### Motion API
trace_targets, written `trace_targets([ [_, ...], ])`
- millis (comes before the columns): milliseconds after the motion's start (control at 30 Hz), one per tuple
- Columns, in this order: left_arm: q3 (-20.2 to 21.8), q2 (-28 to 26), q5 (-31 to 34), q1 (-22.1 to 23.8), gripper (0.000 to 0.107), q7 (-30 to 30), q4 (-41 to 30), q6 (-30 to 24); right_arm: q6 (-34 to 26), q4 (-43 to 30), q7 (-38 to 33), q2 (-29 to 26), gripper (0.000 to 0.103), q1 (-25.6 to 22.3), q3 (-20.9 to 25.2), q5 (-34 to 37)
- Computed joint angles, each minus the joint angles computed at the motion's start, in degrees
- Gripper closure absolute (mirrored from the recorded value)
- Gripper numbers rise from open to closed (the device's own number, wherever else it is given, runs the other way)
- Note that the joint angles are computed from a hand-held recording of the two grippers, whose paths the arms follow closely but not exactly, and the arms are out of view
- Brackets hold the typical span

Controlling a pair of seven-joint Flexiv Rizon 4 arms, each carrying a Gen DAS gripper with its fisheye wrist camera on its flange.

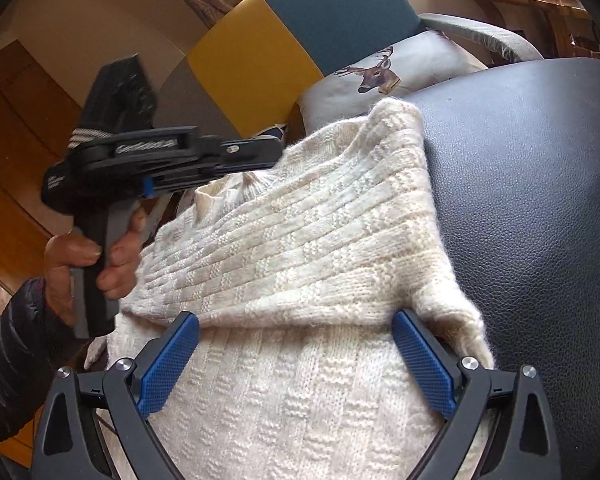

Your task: Fold clothes

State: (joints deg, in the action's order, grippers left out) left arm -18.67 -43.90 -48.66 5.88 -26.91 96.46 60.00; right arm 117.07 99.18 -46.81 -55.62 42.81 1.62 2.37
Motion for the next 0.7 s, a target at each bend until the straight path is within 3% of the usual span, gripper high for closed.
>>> trace_targets([
  [67, -1.9, 3.4, -5.4, 4.2, 0.093, 2.6, 4.9, -0.3, -0.4, -0.2, -0.1, 0.0, 0.003, 0.5, -0.6, 0.4],
  [167, -1.5, 9.3, -16.6, 8.8, 0.084, 7.6, 13.1, 0.7, -1.4, -0.3, -0.3, 0.2, 0.003, 1.5, -1.7, 0.9],
  [333, 4.6, 15.2, -28.7, 14.2, 0.079, 9.8, 20.7, -2.5, -5.6, -0.5, -0.4, 1.0, 0.003, 5.3, -6.0, 2.4],
  [500, 10.7, 15.7, -29.9, 14.9, 0.073, 10.6, 22.2, -5.7, -15.9, 0.5, 3.2, 3.8, 0.003, 13.0, -14.9, 2.0],
  [633, 13.6, 13.5, -29.2, 12.6, 0.072, 10.2, 21.0, -6.7, -13.0, 3.6, 6.6, 5.7, 0.003, 19.5, -21.0, 2.7],
  [700, 14.3, 11.6, -27.9, 11.6, 0.072, 9.1, 19.7, -6.6, -13.9, 4.1, 7.1, 6.7, 0.003, 21.2, -21.9, 2.0],
])
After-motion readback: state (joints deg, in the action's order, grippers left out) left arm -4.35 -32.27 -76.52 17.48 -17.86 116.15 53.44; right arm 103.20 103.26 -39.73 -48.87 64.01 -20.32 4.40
